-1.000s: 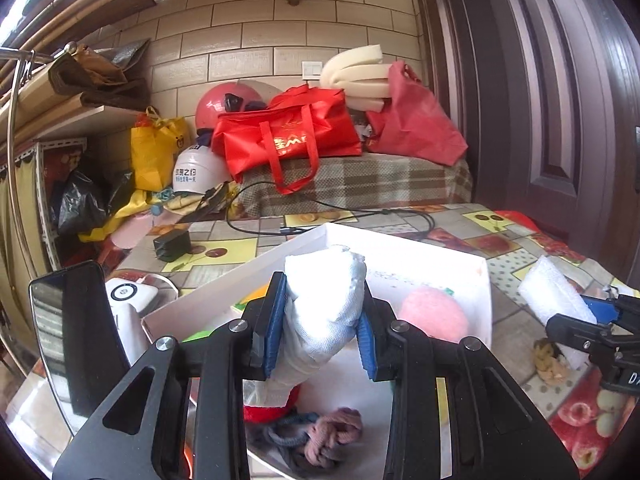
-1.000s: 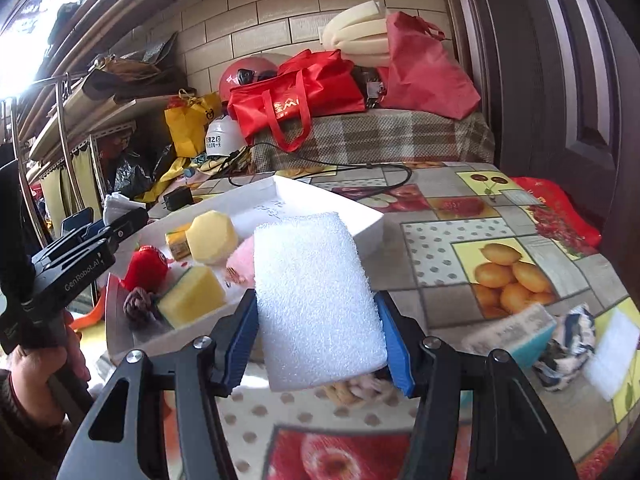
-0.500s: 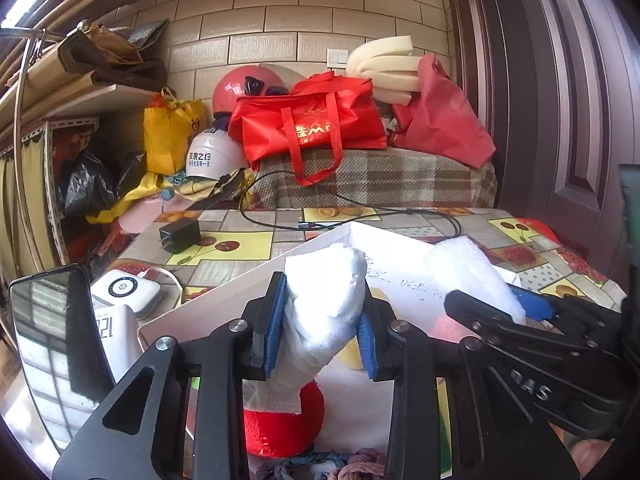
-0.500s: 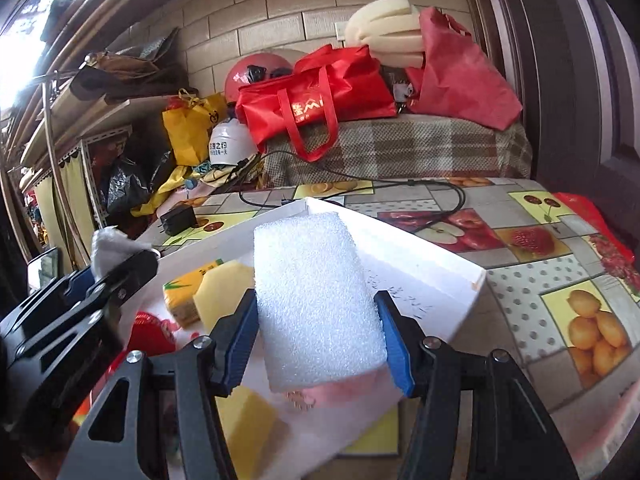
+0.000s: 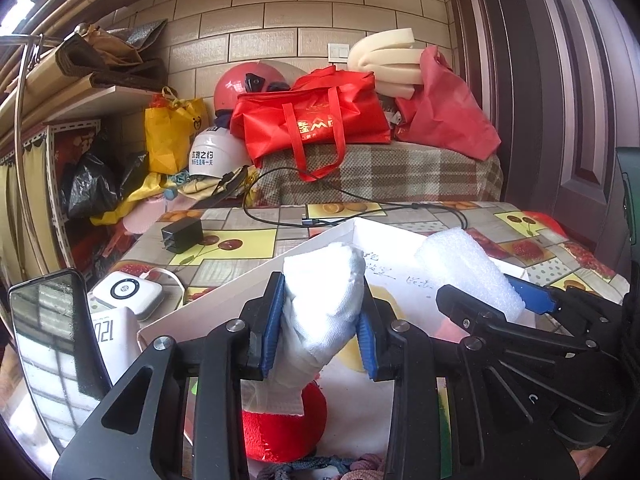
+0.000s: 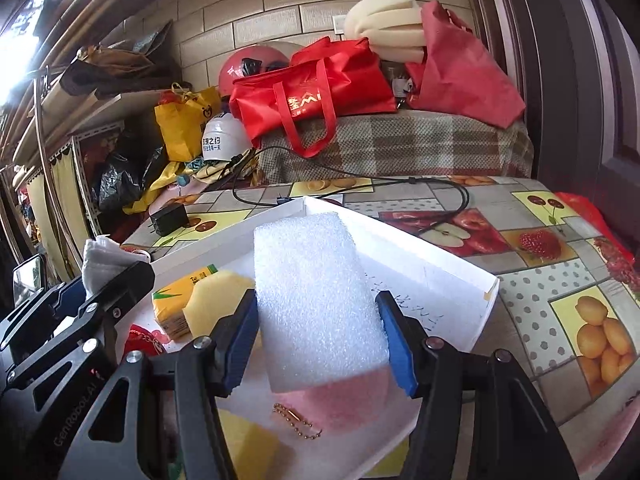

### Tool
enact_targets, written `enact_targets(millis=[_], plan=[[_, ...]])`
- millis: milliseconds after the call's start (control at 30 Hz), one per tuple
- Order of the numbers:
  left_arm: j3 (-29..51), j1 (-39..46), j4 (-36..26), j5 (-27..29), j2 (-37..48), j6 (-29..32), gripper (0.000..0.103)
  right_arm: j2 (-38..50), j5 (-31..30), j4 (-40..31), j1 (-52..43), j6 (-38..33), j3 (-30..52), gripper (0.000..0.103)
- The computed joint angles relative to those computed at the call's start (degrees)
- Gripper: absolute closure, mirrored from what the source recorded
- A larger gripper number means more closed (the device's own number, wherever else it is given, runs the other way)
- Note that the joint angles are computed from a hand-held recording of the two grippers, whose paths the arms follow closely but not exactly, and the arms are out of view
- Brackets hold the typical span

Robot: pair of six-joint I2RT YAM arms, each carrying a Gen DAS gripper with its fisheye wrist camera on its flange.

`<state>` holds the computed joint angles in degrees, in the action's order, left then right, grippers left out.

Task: Organize soft objects
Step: 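Lower the cloth and foam pad into the white tray and open both tools, then move both tools back toward the remaining items on the table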

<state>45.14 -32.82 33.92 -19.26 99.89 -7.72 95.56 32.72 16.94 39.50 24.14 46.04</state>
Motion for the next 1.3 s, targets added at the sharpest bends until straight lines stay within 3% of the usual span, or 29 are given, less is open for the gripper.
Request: enact_targets(millis=[100,167,267,533,700,867,1167,1300], plan=[[-0.84,-0.36,1.29,-2.37,-0.17,-0.85,0.063,-0.07,0.01,-1.24,-0.75,1.77,0.25,0.024],[-1.79,-0.77,2.80,-3.97,-0.44,-1.23,0.030,-0.55,-1.03,-1.31,-1.86,3.57,-0.31,0.020],[-2.93,-0.76,4.62,-4.76,-0.82,-1.54,0.006,-1.42,-1.69,-0.52,-2.75,5.94,-1.60,0.019],[-3.67,-0.74,5.77,-4.78,-1.15,-1.37,0.003,-1.73,-1.51,-0.11,-2.79,6.54,-2.02,0.017],[-5.59,-0.89,8.62,-4.92,-2.22,-1.59,0.000,-3.17,1.63,2.88,-1.29,5.52,-4.35,0.017],[-7.43,-1.23,8.39,-3.02,-4.10,-1.90,0.000,-5.83,2.95,0.40,0.33,6.32,-6.43,0.017],[-9.92,-8.35,6.33,-0.72,-7.46,0.52,0.000,-21.99,9.73,-5.47,5.14,6.15,-18.82,0.017],[-8.29,-14.74,2.82,0.65,-7.29,3.84,0.000,-36.39,13.28,-16.42,7.48,7.65,-25.26,0.017]])
